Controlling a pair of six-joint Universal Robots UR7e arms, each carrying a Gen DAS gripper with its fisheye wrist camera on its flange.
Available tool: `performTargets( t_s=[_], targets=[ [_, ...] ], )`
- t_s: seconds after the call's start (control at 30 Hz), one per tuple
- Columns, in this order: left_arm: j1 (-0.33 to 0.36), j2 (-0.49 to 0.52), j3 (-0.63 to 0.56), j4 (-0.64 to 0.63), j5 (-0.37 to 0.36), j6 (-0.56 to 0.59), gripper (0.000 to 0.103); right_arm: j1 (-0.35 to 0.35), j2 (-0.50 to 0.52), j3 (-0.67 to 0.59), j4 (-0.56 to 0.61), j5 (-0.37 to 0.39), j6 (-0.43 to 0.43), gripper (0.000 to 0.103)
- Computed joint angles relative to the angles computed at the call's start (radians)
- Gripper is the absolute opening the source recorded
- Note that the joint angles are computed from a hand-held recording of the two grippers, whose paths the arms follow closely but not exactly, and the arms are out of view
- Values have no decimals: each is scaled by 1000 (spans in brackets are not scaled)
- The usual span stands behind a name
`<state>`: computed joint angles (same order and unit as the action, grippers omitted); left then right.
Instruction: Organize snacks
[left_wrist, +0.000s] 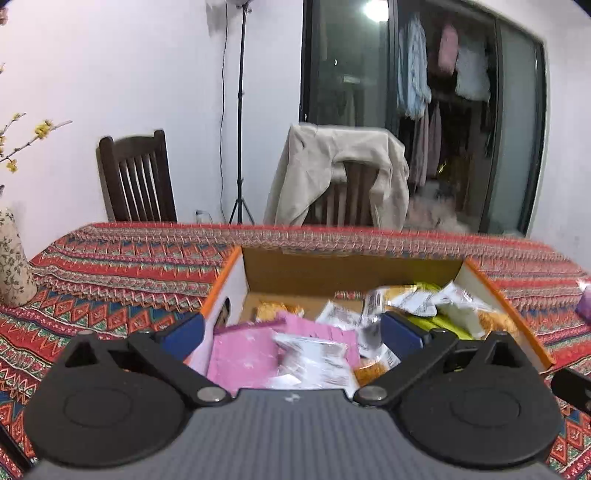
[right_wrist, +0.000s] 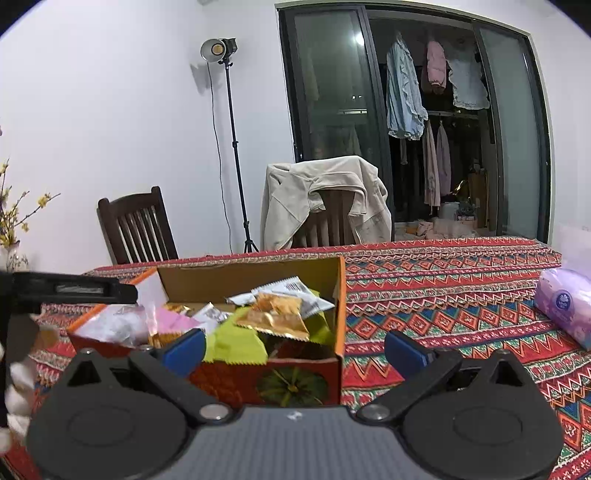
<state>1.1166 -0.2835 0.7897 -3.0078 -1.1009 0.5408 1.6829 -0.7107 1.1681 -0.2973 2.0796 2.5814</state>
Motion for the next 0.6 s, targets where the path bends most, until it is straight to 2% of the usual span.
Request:
performTargets(
  t_s=[0.1,0.2,0.3,0.5,0.6],
  targets=[
    [7,-57,76,-8,-21,-19,103,8,3,-2,-9,7,-7,103],
    [13,-123,186,-82,-49,-12,103,17,-7,23,-33,4,-2,103],
    [15,-187,299,-165,-82,4,103,28,-30,81,-84,-3,-16,103],
    [32,-324,557,-308,-195,29,103,55,-73,216,-183,-7,-23,103],
    [39,-359,639,-360,-214,38,103,67,-81,266,-215,0,-26,103]
  ],
)
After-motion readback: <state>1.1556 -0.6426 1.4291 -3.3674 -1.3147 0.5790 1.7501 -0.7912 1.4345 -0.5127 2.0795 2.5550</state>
